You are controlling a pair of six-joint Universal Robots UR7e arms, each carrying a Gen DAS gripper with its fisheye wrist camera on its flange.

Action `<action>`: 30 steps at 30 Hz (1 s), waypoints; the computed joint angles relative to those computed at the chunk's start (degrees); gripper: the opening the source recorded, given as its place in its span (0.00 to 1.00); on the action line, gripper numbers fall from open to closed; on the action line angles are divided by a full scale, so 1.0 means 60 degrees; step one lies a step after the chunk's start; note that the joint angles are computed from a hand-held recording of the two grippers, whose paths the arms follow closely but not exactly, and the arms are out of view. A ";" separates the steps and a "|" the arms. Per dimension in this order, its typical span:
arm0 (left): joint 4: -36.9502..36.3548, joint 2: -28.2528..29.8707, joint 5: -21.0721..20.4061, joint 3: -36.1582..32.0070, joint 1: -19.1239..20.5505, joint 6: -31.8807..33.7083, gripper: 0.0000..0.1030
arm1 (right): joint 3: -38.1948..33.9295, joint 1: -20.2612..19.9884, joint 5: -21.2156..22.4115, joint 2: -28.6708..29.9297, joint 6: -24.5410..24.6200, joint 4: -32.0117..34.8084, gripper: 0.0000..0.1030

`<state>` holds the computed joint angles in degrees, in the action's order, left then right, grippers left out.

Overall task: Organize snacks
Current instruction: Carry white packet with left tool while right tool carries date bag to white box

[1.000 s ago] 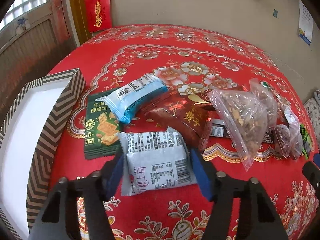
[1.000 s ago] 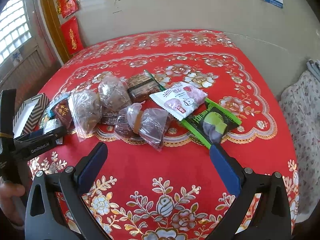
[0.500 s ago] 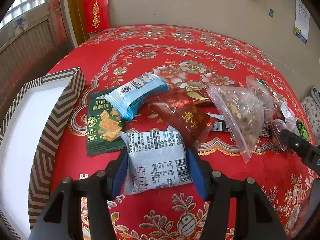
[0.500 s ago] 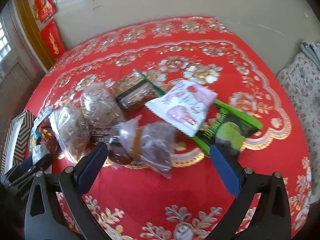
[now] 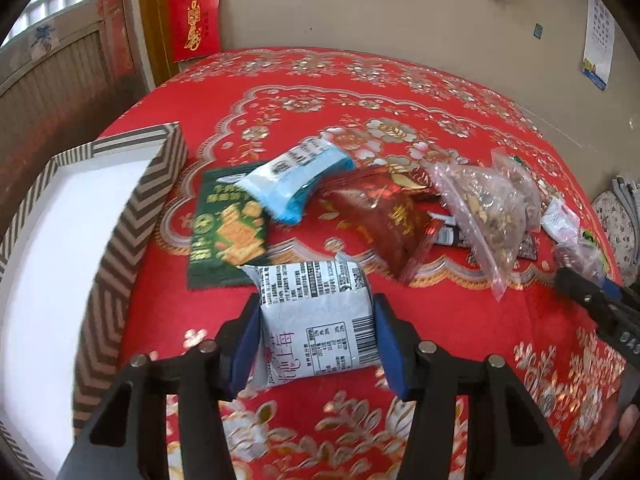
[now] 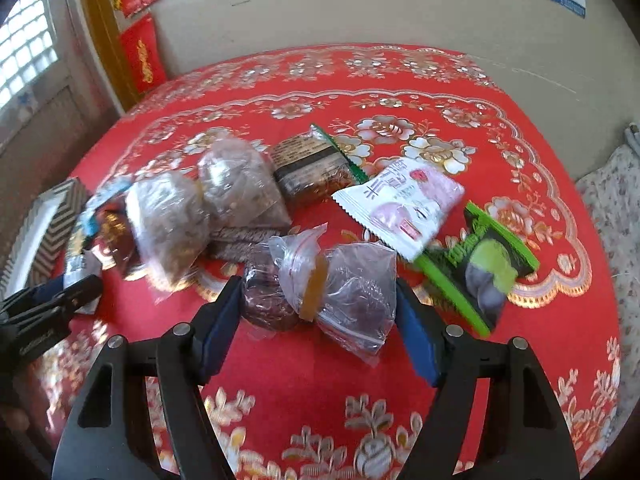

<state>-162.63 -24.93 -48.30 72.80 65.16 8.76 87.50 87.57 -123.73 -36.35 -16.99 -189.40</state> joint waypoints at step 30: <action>-0.1629 -0.1557 0.1297 0.0962 0.0286 0.1335 0.54 | -0.2065 0.1473 0.1514 0.1636 -0.1137 0.1954 0.71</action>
